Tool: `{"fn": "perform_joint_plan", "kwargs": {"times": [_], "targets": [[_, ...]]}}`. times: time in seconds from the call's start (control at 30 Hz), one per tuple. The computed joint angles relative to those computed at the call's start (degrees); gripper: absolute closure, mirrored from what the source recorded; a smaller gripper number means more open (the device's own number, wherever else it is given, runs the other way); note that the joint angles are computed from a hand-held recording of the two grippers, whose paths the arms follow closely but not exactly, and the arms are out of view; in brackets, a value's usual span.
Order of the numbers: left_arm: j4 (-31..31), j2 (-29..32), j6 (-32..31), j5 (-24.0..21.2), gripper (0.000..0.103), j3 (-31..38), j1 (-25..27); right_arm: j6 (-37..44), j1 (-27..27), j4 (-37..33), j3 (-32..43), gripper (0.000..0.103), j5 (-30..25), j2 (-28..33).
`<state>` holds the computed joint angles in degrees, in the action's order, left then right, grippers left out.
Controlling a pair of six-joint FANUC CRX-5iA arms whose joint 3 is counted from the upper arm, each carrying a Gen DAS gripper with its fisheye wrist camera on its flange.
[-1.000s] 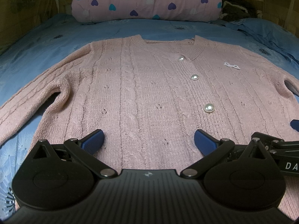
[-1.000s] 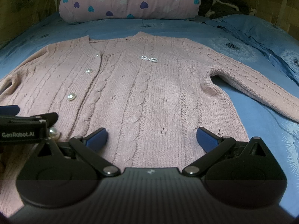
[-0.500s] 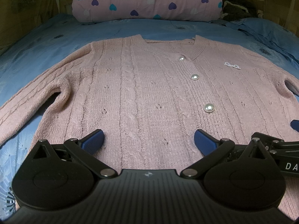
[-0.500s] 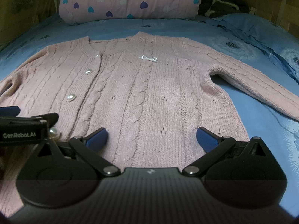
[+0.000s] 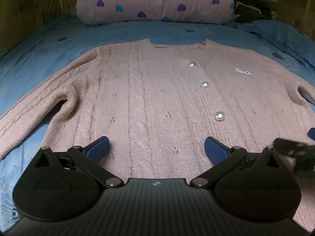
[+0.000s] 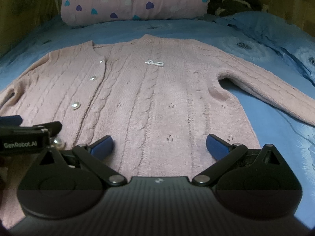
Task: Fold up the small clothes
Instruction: 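Move the right tool over the cardigan sleeve toward its cuff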
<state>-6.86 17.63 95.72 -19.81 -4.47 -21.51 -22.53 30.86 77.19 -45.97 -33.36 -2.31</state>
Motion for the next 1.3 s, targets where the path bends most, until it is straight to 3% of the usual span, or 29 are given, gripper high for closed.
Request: {"fn": "perform_joint_plan", "kwargs": {"times": [0.17,0.33,0.6,0.73,0.93,1.1,1.3], "targets": [[-4.5,-0.8,2.7,-0.1,0.0,0.6,-0.8,0.4,-0.1,-3.6,-0.7,0.0,-1.8,-3.5],[2.1,-1.5,-4.0,-0.8,0.0,-1.2,-0.2,0.6,-2.3,-2.6,-2.3,0.0,-3.5,-7.1],[-1.1,-3.3,-0.8,-3.2,0.0,-0.3,-1.5,-1.2,-6.6,-5.4,-3.4,0.0,-8.1,-10.7],[0.4,-3.8,-0.6,-4.0,0.0,-0.2,-2.0,-2.5,-8.5,-9.0,-3.0,0.0,-10.2,-10.5],[-2.8,-3.4,2.5,-6.5,0.0,2.0,-4.0,-3.1,-10.3,-13.2,-2.1,0.0,-13.1,-8.1],[-3.9,-2.4,4.2,-9.2,0.0,4.2,-4.9,-5.2,-12.2,-15.1,-2.4,0.0,-11.9,-7.5],[-6.4,-1.4,6.9,-11.4,0.0,6.5,-6.2,-7.2,-15.2,-12.5,-3.1,0.0,-9.2,-7.2]]}}
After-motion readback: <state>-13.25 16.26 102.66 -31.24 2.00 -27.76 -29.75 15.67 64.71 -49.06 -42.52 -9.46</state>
